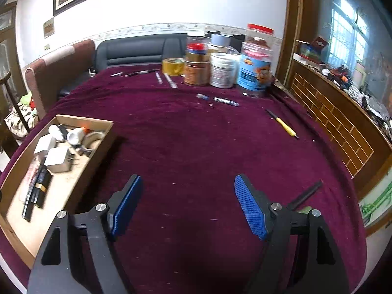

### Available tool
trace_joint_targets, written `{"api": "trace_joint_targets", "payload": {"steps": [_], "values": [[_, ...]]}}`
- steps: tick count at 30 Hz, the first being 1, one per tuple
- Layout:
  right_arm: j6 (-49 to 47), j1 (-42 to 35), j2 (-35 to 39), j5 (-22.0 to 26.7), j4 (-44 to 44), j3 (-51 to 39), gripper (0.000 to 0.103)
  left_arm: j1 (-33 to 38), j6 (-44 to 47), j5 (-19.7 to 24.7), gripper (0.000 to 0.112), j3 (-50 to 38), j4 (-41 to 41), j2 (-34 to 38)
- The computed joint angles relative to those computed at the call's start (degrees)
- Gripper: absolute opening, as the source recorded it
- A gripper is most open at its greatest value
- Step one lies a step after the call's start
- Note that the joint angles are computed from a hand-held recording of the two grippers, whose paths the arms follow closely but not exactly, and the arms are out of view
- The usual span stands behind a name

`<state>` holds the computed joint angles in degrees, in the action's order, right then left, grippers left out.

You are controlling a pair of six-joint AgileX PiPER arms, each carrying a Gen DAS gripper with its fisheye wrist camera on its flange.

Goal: Organize rigid objects
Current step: 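Move both tools back over the table toward the black marker and green lighter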

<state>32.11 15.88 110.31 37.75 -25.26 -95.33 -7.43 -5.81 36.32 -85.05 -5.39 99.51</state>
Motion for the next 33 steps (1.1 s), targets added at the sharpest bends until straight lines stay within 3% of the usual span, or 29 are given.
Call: {"api": "trace_joint_targets", "payload": {"steps": [8,18,27,33], "values": [[-2.18,-4.68,-1.81,-2.18,2.36,3.60,0.077,-6.34,-5.33,2.41,0.065,-2.87,7.49,1.71],[-5.50,-8.94,-2.07,-2.53,5.90,4.63,0.077,-11.61,-6.04,6.03,0.065,-9.92,10.60,7.68],[-21.94,-24.14,-0.87,1.86,30.62,1.15,0.077,-12.85,7.10,10.88,0.065,-24.10,-2.53,21.88],[-30.39,-36.01,2.32,8.93,44.70,-3.89,0.077,-12.52,6.42,16.38,0.065,-35.56,-5.34,31.29]]}}
